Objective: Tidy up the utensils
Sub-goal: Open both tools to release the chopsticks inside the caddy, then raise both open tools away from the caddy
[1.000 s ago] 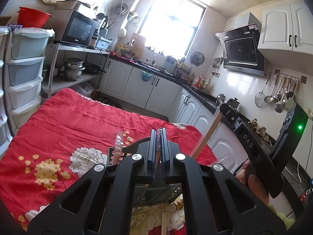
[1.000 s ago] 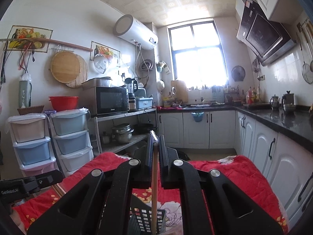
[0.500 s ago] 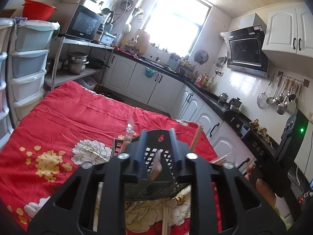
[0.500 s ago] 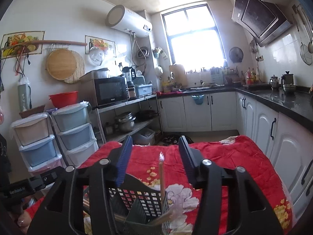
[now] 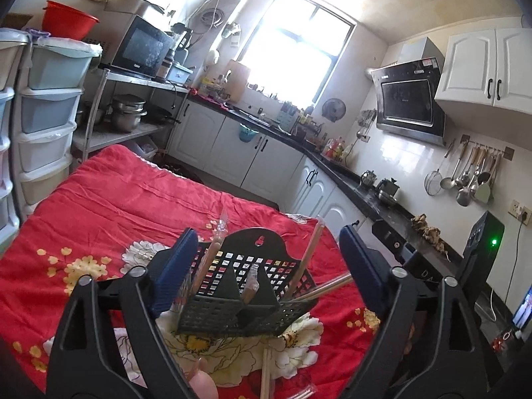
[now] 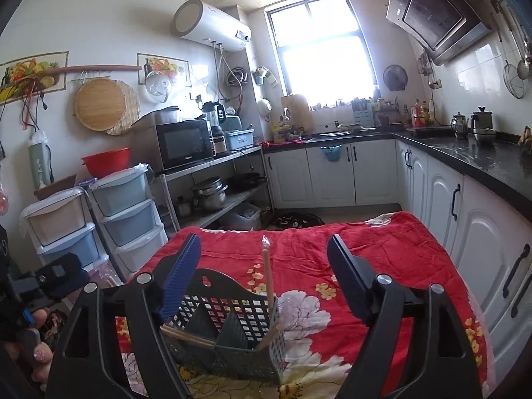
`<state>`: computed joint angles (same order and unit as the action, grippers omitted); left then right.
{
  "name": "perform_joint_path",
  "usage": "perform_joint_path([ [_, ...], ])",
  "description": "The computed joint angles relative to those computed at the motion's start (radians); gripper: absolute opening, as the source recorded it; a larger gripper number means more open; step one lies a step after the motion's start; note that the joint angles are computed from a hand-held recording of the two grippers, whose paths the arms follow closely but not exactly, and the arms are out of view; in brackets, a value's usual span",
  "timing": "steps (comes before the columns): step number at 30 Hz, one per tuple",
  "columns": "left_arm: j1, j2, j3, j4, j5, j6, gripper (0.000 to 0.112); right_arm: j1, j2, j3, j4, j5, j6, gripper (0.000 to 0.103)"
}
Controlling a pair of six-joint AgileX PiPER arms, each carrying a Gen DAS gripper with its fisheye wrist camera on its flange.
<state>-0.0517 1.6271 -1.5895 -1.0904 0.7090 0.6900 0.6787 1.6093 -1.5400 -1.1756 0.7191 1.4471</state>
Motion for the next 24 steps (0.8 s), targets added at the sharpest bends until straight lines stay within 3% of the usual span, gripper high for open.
perform_joint_path([
  [5,0.016,-0.032,0.027,-0.028,0.006,0.024,0.092,0.021,-0.039,0.035,-0.017,0.033,0.024,0.081],
  [24,0.082,-0.109,0.147,-0.066,0.012,0.066,0.092,0.152,-0.119,0.13,-0.074,0.123,0.074,0.091],
])
